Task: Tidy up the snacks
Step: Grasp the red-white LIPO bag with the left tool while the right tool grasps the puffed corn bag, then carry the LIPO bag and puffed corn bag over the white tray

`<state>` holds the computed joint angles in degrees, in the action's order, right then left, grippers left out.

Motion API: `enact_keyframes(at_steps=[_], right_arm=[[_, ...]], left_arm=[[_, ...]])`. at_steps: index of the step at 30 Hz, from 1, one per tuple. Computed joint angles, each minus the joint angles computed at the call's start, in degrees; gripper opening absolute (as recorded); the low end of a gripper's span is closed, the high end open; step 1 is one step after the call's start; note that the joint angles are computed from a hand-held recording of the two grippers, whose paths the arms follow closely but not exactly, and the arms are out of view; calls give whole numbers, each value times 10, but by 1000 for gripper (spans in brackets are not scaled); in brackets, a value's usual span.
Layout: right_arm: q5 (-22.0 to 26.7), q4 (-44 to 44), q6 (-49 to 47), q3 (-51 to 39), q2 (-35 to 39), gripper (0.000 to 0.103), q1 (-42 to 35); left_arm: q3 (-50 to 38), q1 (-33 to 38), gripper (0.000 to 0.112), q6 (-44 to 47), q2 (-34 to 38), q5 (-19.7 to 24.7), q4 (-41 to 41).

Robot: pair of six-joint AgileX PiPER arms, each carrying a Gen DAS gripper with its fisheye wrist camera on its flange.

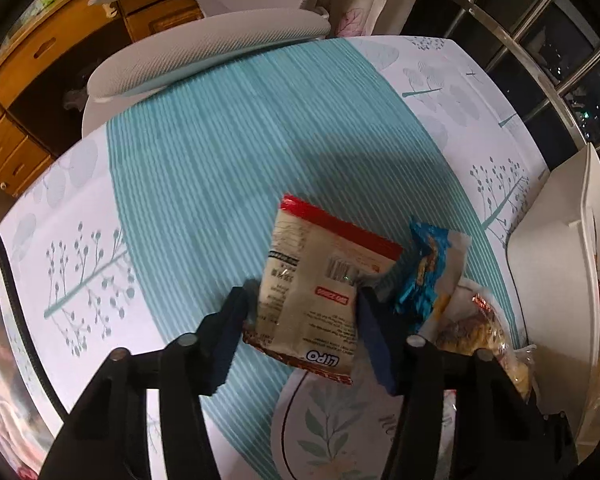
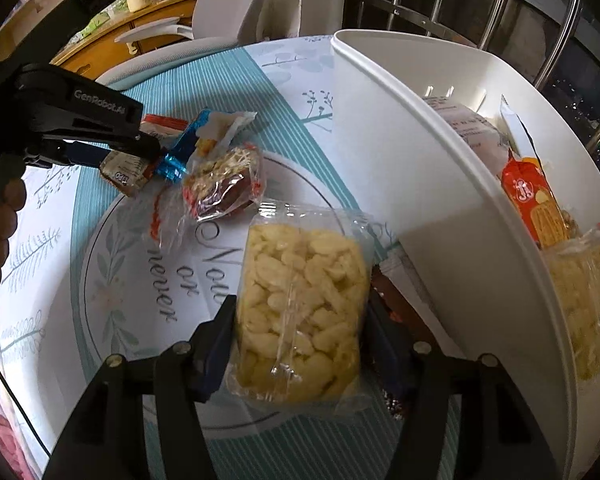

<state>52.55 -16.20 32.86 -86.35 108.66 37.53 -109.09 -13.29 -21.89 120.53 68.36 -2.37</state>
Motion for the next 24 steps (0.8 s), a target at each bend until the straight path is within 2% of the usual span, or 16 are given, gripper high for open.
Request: enact_keyframes(at_steps=[2, 9, 15, 20, 24], right_arm=[[15, 9, -11, -6, 0, 61, 0], [58, 32, -26, 4, -27, 61, 12], [95, 54, -32, 7, -59, 61, 33], [124, 61, -25, 14, -99, 61, 59], [152, 57, -19, -1, -125, 61, 80]], left_arm=[[18, 1, 49, -2, -12, -1, -3], [160, 12, 48, -11, -102, -29, -34], [260, 14, 48, -23, -180, -36, -54], [325, 3, 48, -39, -258, -26, -63], [355, -18, 48, -70, -321, 2, -63]])
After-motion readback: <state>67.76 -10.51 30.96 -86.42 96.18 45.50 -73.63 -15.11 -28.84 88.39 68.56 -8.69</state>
